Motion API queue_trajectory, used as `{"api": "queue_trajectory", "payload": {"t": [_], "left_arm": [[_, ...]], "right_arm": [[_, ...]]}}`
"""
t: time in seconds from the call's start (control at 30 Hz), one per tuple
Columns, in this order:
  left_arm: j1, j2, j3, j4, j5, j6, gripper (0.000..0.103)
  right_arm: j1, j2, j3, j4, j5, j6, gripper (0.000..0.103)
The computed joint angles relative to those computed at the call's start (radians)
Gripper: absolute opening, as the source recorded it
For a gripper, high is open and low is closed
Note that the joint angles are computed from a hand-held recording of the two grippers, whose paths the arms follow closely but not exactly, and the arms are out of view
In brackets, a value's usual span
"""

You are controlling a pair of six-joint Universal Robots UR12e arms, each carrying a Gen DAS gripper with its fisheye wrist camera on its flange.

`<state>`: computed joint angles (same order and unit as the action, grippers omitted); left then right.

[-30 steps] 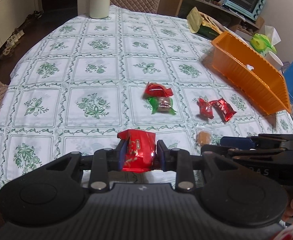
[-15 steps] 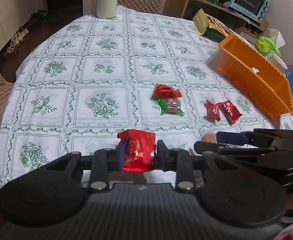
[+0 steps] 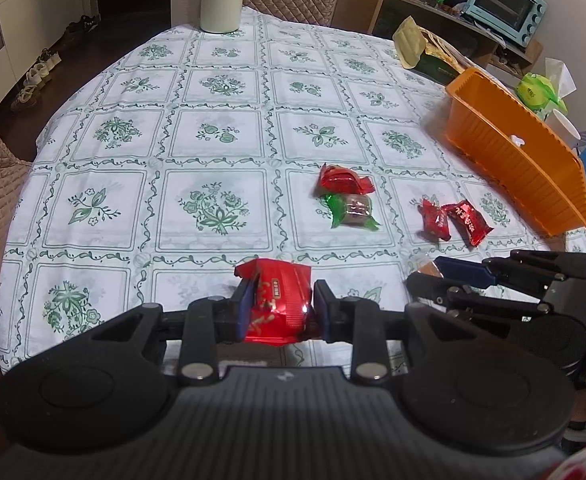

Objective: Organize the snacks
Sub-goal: 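Grasp the small clear-wrapped cake with right tool while left tool holds the red packet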

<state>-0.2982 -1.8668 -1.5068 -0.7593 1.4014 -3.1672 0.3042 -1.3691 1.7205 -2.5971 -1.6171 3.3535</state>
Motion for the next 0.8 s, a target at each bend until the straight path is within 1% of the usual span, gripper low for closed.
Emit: {"api": "queue_trajectory", "payload": {"t": [0.03, 0.07, 0.23, 0.5, 0.8], "left_arm": [[0.0, 0.0, 0.0, 0.0, -0.001, 0.0, 0.029], [0.0, -0.001, 0.0, -0.001, -0.002, 0.002, 0.029], [-0.002, -0.002, 0.001, -0.004, -0.004, 0.007, 0.029], [-0.003, -0.001, 0.0, -0.004, -0.003, 0.005, 0.029], [-0.008, 0.003, 0.001, -0.004, -0.009, 0.008, 0.029]], "right_arm": [[0.001, 0.0, -0.001, 0.002, -0.006, -0.006, 0.022], [0.0, 0.0, 0.0, 0.002, -0.006, -0.014, 0.021], [0.004, -0.001, 0.002, -0.001, -0.014, -0.039, 0.021], [-0.001, -0.002, 0.0, 0.007, 0.0, -0.037, 0.021], [-0.028, -0.031, 0.019, 0.024, 0.066, 0.049, 0.02]]}}
